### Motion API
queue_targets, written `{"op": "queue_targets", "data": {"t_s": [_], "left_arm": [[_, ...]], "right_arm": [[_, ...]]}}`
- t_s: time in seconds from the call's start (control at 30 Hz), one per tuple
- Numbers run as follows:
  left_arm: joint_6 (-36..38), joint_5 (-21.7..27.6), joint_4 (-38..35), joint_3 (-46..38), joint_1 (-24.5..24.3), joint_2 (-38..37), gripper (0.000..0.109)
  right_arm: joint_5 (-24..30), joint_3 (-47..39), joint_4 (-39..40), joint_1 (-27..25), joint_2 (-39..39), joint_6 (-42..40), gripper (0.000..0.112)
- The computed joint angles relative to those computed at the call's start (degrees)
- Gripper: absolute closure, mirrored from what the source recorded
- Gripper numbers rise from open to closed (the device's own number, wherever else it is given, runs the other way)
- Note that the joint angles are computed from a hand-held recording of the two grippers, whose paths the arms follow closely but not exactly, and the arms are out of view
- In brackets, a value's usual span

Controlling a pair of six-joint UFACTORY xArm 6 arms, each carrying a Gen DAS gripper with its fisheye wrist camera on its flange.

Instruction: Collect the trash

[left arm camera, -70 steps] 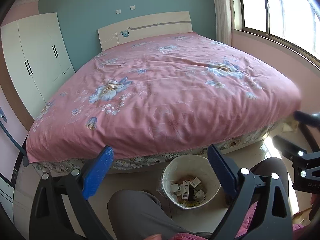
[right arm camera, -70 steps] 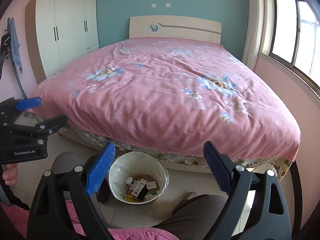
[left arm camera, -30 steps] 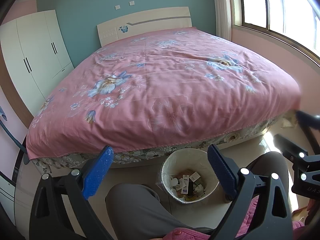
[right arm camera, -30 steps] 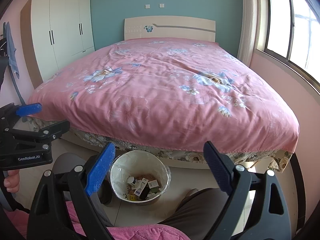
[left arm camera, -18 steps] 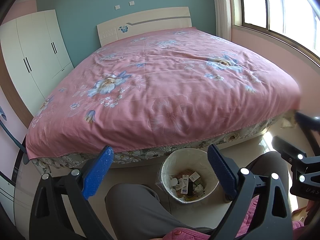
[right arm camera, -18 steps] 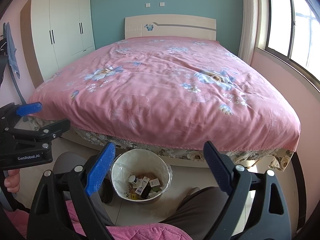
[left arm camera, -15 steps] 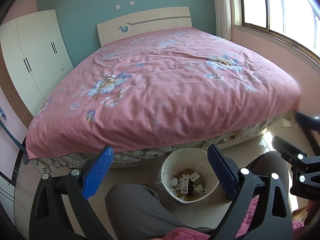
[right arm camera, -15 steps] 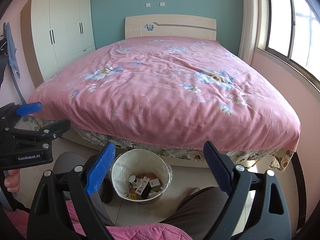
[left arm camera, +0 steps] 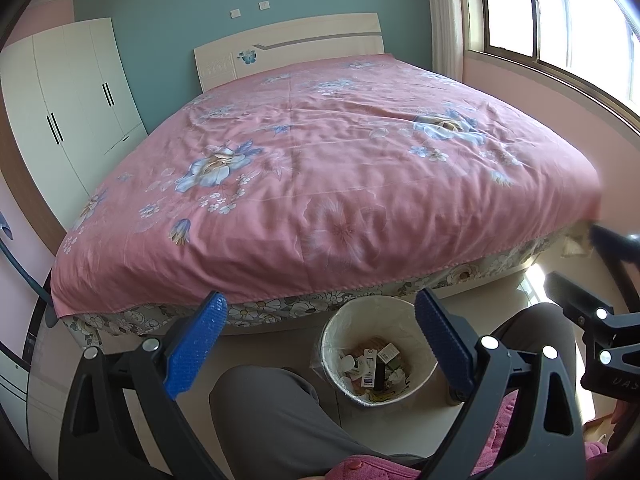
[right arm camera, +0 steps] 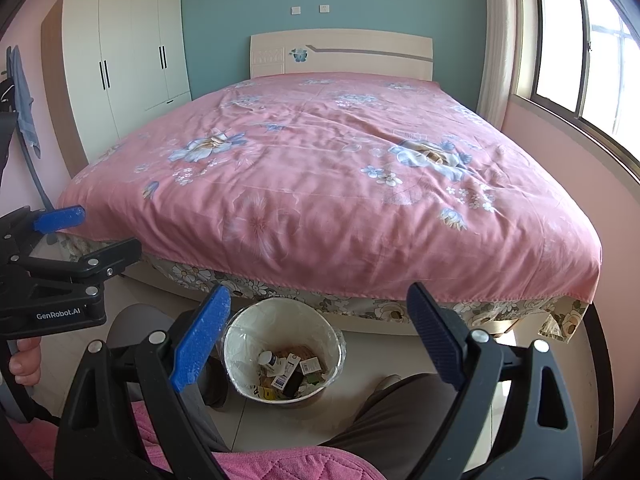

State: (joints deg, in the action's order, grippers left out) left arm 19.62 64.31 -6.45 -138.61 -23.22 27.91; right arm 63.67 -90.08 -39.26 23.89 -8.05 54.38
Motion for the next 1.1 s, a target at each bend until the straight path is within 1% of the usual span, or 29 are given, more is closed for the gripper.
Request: {"op": "queue_targets", "data": {"t_s": [0.1,0.3,1.1], "left_arm": [[-0.14,0.70,0.00,-0.95,0.03,0.54,0.012],[-0.07,-0.09,0.04,-0.35,-0.03,0.26,0.012],[-0.41,-0.33,0.25,0.39,-0.15,-0.15,0.012]], "right_arm": [[0.08,-0.09,-0.12,0.06,0.07,0.08,0.024],[0.05,-0.11,-0.07,0.07,0.08,0.07,0.024],[-0.11,-0.57,0.40,-0.19,0.28,-0.50,0.024]]}}
